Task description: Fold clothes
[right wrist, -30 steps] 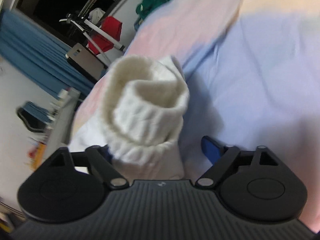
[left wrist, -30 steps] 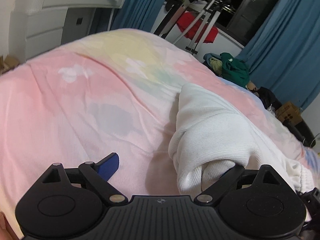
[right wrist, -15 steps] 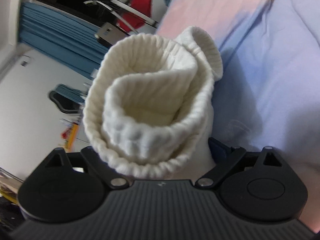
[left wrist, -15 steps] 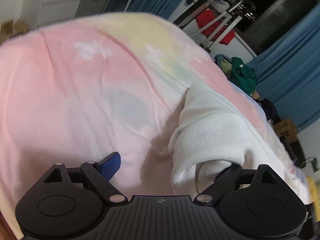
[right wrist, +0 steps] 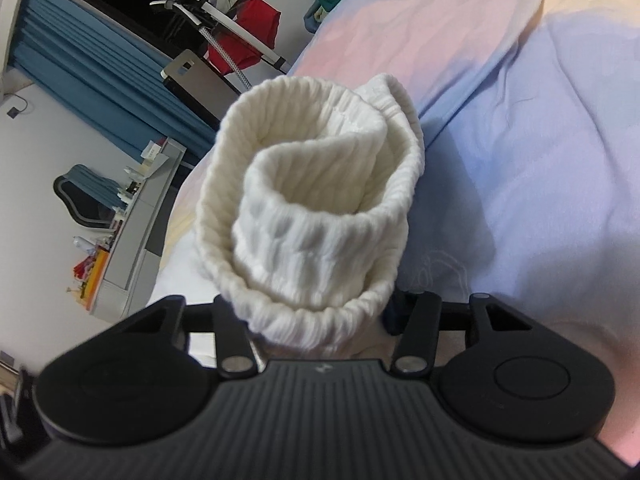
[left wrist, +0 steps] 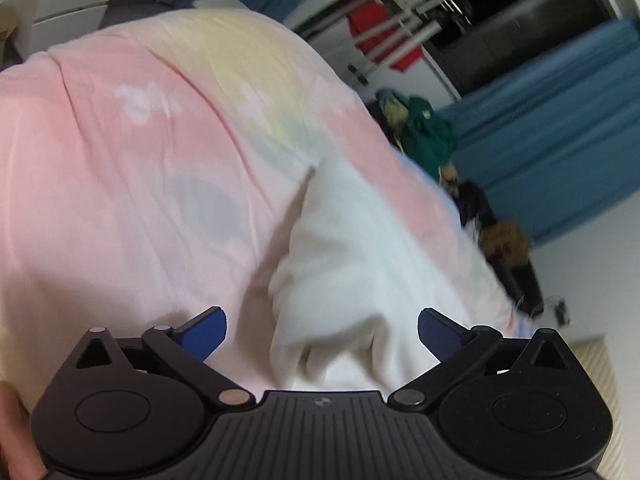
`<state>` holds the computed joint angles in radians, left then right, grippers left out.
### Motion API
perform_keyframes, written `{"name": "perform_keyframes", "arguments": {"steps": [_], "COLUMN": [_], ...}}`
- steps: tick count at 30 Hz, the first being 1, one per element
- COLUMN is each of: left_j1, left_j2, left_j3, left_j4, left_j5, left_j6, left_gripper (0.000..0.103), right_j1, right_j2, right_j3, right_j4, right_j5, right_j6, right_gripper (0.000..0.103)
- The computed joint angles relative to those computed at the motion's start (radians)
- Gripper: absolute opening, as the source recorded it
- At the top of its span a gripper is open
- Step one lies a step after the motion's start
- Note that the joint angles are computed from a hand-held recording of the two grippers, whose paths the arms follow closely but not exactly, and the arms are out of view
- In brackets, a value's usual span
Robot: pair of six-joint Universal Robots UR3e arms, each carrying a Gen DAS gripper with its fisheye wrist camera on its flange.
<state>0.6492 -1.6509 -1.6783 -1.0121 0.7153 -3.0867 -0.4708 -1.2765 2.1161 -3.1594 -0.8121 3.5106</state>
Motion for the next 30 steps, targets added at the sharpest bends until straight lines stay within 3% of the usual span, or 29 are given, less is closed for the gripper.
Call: {"name": "perform_keyframes", "arguments": {"steps": [4, 8, 17, 30], "left_j1": [-0.093, -0.163, -0.189, -0.210], "left_j2": [-0.242, -0.434, -0.481, -0.470], "left_j3": [0.262, 0.506, 0.475, 0.456], "left_j4": [-0.026, -0.162, -0.080, -0.066], "left_j5": [0.019, 0.026, 0.022, 0.052], "left_j6": [-0.049, -0.026, 0.023, 0.083], "left_gripper": [0.097, 0.093, 0.095, 0.095], "right_j1": [-0.023, -0.024, 0.005, 0.022], "right_j2": [0.007, 0.030, 0.065, 0.085], "right_j3": [0.007, -0.013, -0.040, -0.018], "right_j4": [0.002, -0.032, -0.090, -0.170], "right_j5": [0.031, 0.047, 0.009, -0.031], "right_j6": [-0.001, 0.032, 0.076, 0.111], "right_gripper": [0.053, 0.053, 0.052, 0.053]}}
